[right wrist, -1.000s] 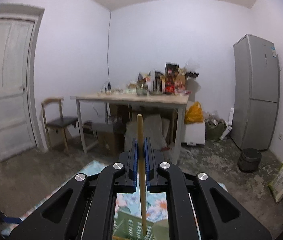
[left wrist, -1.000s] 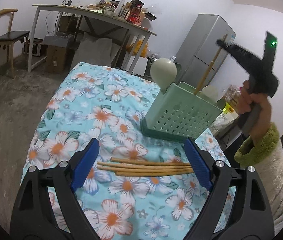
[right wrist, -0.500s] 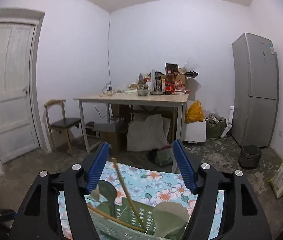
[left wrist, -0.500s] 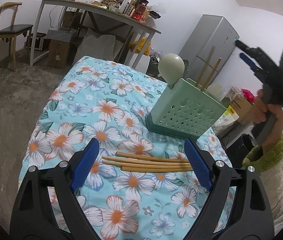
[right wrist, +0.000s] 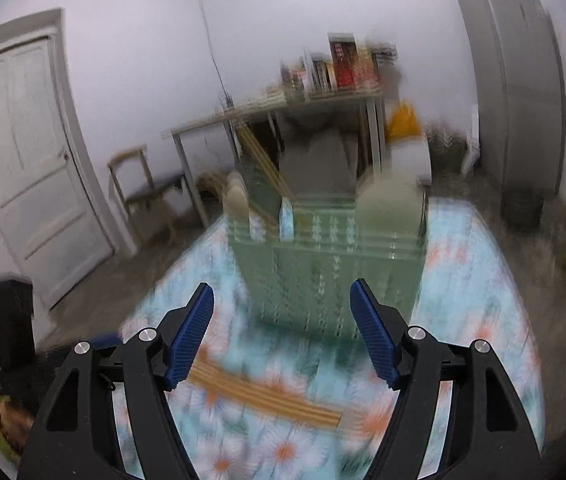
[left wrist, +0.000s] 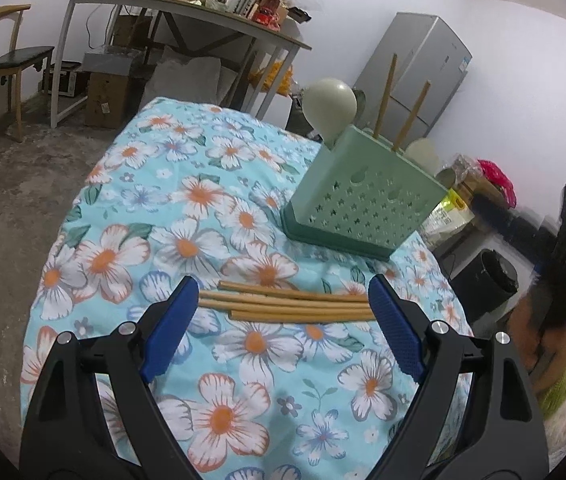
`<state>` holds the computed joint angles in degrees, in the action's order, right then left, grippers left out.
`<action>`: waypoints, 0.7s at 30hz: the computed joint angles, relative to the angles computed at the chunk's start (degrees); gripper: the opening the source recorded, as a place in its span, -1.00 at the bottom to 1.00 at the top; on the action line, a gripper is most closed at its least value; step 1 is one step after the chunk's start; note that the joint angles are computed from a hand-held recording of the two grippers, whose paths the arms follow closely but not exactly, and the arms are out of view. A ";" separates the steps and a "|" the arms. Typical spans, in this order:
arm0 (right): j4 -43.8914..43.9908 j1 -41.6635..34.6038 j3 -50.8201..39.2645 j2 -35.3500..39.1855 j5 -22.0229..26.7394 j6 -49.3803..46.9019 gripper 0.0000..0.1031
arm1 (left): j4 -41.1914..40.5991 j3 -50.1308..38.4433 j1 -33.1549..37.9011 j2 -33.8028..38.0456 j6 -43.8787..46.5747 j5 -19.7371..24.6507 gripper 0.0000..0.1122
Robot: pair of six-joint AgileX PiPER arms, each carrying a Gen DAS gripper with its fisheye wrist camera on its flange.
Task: Organize utensils
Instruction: 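Move the left tool back to the remaining chopsticks on the bed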
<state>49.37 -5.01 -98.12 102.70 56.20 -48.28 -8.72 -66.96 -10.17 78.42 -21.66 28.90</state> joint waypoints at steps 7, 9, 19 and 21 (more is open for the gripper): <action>-2.20 -0.26 14.17 -2.54 -1.06 0.49 0.34 | -16.36 1.29 2.65 2.48 11.18 1.42 0.02; -2.10 -0.04 15.01 -2.60 -0.37 0.26 0.34 | -25.32 2.39 4.85 3.88 16.61 1.63 -0.10; 0.02 -0.38 15.19 -2.98 0.04 -2.62 0.34 | -58.93 9.83 12.61 8.38 32.46 1.19 -0.42; 0.13 -0.75 15.03 -2.41 0.33 -2.01 0.34 | -60.59 10.20 12.78 8.87 32.48 0.42 -0.54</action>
<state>49.49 -5.76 -83.08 100.30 56.53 -50.29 -69.31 -56.77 2.62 87.29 10.82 29.32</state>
